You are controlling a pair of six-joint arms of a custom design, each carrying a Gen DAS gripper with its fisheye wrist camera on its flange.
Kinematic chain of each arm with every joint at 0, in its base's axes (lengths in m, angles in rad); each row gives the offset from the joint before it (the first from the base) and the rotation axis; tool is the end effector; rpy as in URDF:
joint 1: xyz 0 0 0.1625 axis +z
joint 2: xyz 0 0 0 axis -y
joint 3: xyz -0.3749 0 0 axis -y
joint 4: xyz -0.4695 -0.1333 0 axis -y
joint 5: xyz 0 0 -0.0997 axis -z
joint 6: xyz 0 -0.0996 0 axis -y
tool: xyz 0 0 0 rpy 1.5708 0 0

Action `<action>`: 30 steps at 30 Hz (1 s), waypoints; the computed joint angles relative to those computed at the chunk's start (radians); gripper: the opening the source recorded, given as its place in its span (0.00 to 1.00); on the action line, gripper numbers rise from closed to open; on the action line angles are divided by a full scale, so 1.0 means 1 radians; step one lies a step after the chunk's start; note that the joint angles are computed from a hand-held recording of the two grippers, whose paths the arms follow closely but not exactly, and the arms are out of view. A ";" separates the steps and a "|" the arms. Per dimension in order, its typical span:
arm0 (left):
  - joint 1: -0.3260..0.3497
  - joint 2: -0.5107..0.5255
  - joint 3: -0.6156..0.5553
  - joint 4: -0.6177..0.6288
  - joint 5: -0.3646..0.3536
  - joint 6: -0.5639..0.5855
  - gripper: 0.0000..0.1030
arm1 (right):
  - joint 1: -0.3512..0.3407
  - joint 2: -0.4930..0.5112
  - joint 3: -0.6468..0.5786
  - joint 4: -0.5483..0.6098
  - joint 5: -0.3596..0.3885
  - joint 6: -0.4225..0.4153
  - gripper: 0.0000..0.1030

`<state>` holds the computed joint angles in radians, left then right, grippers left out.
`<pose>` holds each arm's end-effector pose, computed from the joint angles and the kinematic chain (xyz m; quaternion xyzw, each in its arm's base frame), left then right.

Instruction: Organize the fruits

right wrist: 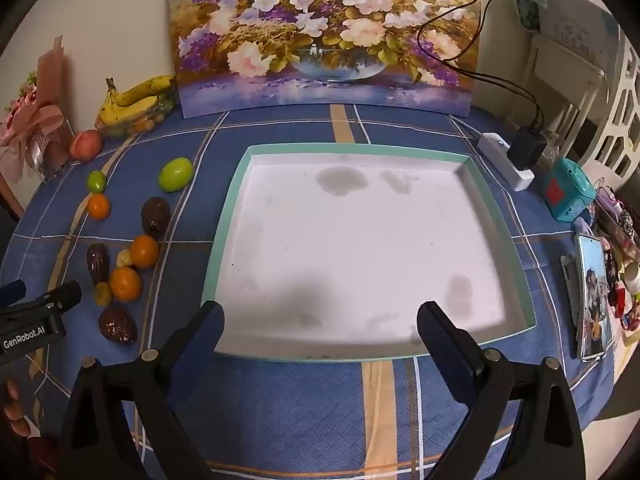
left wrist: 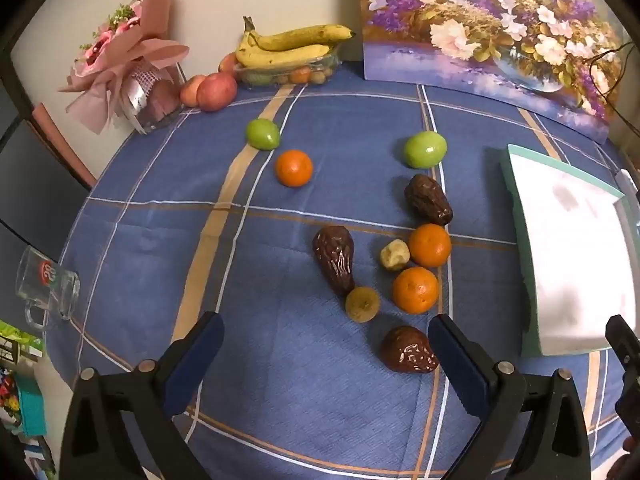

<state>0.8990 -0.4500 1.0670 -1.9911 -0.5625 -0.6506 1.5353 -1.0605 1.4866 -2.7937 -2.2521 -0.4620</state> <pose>-0.3326 -0.7678 -0.0177 0.0567 0.8708 -0.2273 0.4322 0.0444 -0.7377 0.3128 0.0572 -0.8765 0.2786 0.3885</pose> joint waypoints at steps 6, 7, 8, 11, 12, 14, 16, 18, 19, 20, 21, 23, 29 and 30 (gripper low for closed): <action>-0.001 -0.031 0.065 -0.066 0.002 0.010 1.00 | 0.000 0.007 -0.004 0.001 -0.002 0.002 0.94; -0.002 -0.038 0.077 -0.074 0.003 0.011 1.00 | 0.000 0.007 -0.002 -0.002 0.000 0.001 0.94; -0.004 -0.045 0.090 -0.081 0.005 0.010 1.00 | 0.000 0.006 -0.001 -0.005 0.001 0.000 0.94; -0.011 -0.070 0.136 -0.103 0.020 0.004 1.00 | -0.003 0.014 0.010 -0.026 0.004 -0.005 0.94; -0.013 -0.074 0.134 -0.068 0.018 -0.020 1.00 | -0.004 0.009 0.014 -0.028 0.006 -0.006 0.94; 0.000 -0.023 0.033 -0.029 0.016 -0.006 1.00 | -0.007 -0.002 0.024 -0.031 0.010 -0.008 0.94; -0.001 -0.019 0.018 0.007 0.020 -0.030 1.00 | 0.000 0.009 0.000 -0.006 -0.001 -0.007 0.94; -0.001 -0.021 0.020 0.005 0.025 -0.030 1.00 | 0.000 0.006 0.001 -0.006 0.002 -0.009 0.94; -0.002 -0.020 0.019 0.008 0.027 -0.033 1.00 | 0.000 0.006 0.002 -0.005 0.002 -0.008 0.94; -0.002 -0.022 0.021 0.009 0.028 -0.036 1.00 | 0.000 0.005 0.003 -0.003 0.001 -0.008 0.94; -0.001 -0.022 0.021 0.011 0.028 -0.038 1.00 | 0.001 0.005 0.002 -0.001 0.000 -0.007 0.94; 0.001 -0.022 0.019 0.016 0.025 -0.046 1.00 | 0.001 0.004 0.002 0.000 -0.001 -0.007 0.94; 0.002 -0.025 0.025 0.015 0.027 -0.059 1.00 | -0.001 0.007 -0.002 0.006 0.000 -0.003 0.94; 0.003 -0.025 0.026 0.014 0.028 -0.059 1.00 | -0.001 0.006 0.000 0.003 0.002 -0.005 0.94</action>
